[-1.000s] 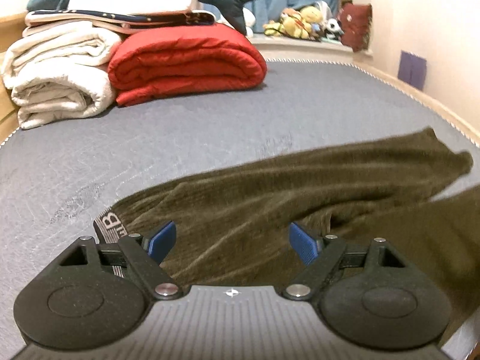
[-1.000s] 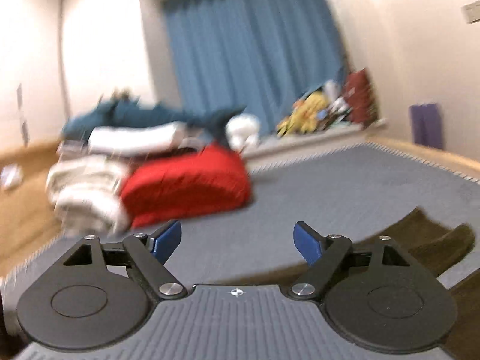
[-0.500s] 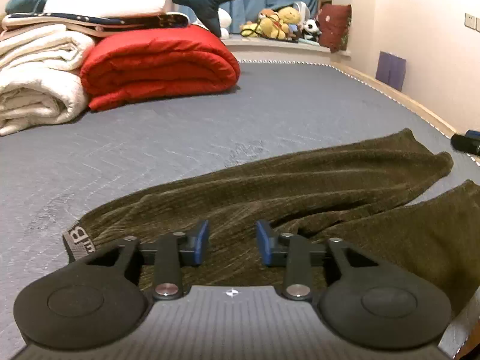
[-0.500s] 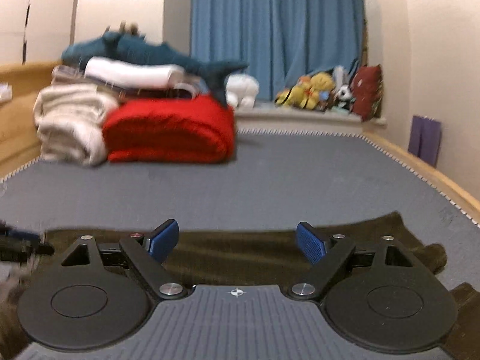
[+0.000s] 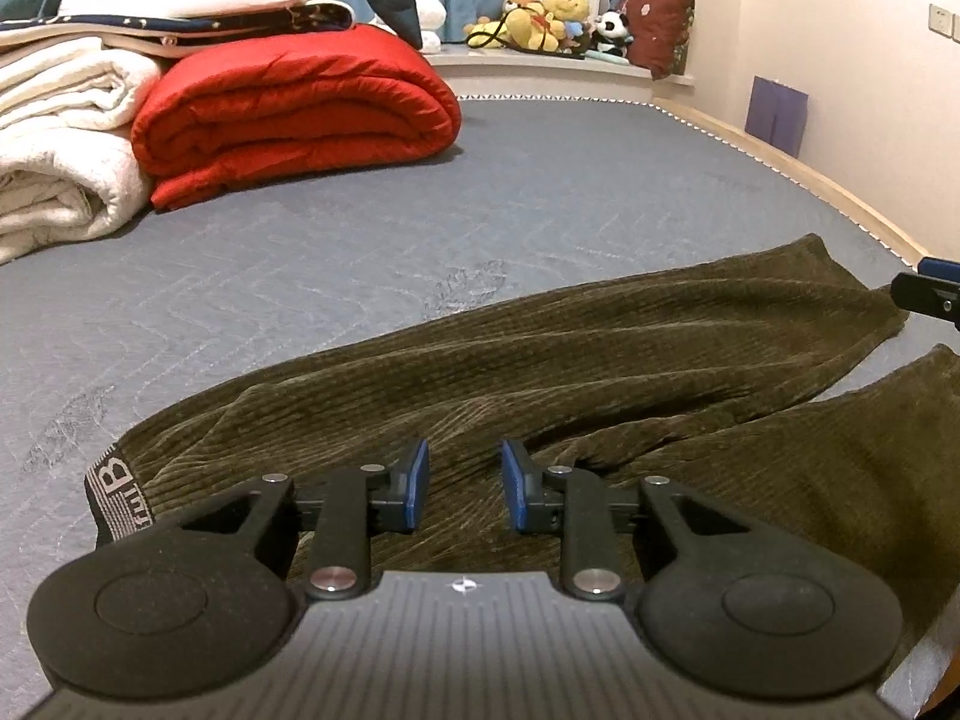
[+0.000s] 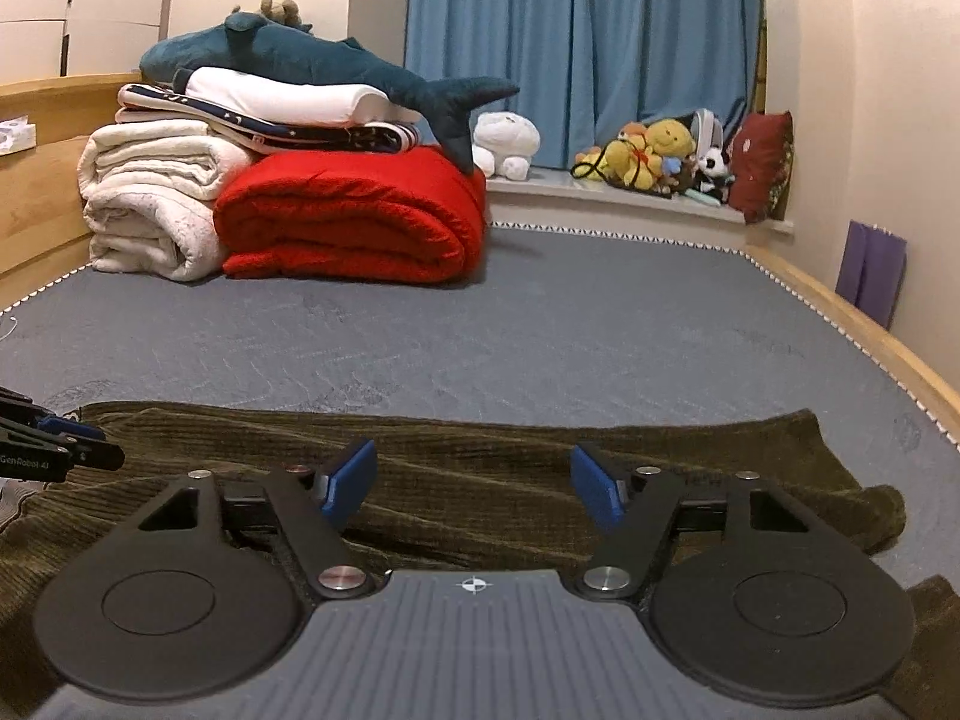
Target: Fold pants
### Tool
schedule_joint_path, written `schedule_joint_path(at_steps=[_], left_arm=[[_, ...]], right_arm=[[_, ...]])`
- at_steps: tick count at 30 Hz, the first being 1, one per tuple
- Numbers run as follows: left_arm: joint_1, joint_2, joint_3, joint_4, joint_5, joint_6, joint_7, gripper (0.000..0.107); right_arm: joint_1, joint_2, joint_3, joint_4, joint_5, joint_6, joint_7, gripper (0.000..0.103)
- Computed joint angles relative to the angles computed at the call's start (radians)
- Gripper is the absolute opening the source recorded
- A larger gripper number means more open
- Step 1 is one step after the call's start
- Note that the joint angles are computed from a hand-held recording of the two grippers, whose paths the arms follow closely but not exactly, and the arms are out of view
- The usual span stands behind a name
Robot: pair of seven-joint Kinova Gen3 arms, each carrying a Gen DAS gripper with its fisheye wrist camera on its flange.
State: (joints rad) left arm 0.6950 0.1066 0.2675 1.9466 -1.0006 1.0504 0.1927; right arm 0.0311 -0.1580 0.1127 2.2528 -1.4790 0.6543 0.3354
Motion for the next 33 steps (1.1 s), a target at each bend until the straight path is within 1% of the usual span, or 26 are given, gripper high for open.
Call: schedule_joint_path(at_steps=[7, 11, 20, 24, 28, 30, 32, 33], left_arm=[[0.000, 0.029, -0.015, -0.023, 0.000, 0.016, -0.008, 0.030], [-0.007, 0.031, -0.025, -0.022, 0.000, -0.006, -0.024, 0.030], [-0.010, 0.039, -0.037, -0.020, -0.002, -0.031, -0.038, 0.030], [-0.010, 0.039, -0.039, -0.020, -0.006, -0.035, -0.037, 0.030], [-0.007, 0.040, -0.039, -0.020, -0.008, -0.030, -0.037, 0.030], [-0.005, 0.041, -0.039, -0.021, -0.011, -0.022, -0.034, 0.030], [-0.004, 0.040, -0.039, -0.020, -0.012, -0.021, -0.028, 0.030], [-0.005, 0.039, -0.040, -0.019, -0.011, -0.020, -0.027, 0.030]], right_arm=[[0.003, 0.015, -0.002, -0.005, -0.018, -0.011, 0.005, 0.072], [0.003, 0.021, -0.012, -0.008, -0.031, -0.037, -0.002, 0.072], [-0.002, 0.034, -0.019, -0.027, 0.004, -0.056, -0.057, 0.072], [-0.013, 0.033, -0.027, -0.028, 0.009, -0.086, -0.084, 0.072], [-0.012, 0.047, -0.013, -0.040, 0.036, -0.058, -0.115, 0.072], [-0.010, 0.047, -0.010, -0.037, 0.021, -0.047, -0.090, 0.072], [-0.009, 0.043, -0.008, -0.022, -0.027, -0.039, -0.027, 0.071], [-0.007, 0.041, -0.008, -0.013, -0.055, -0.037, 0.008, 0.068]])
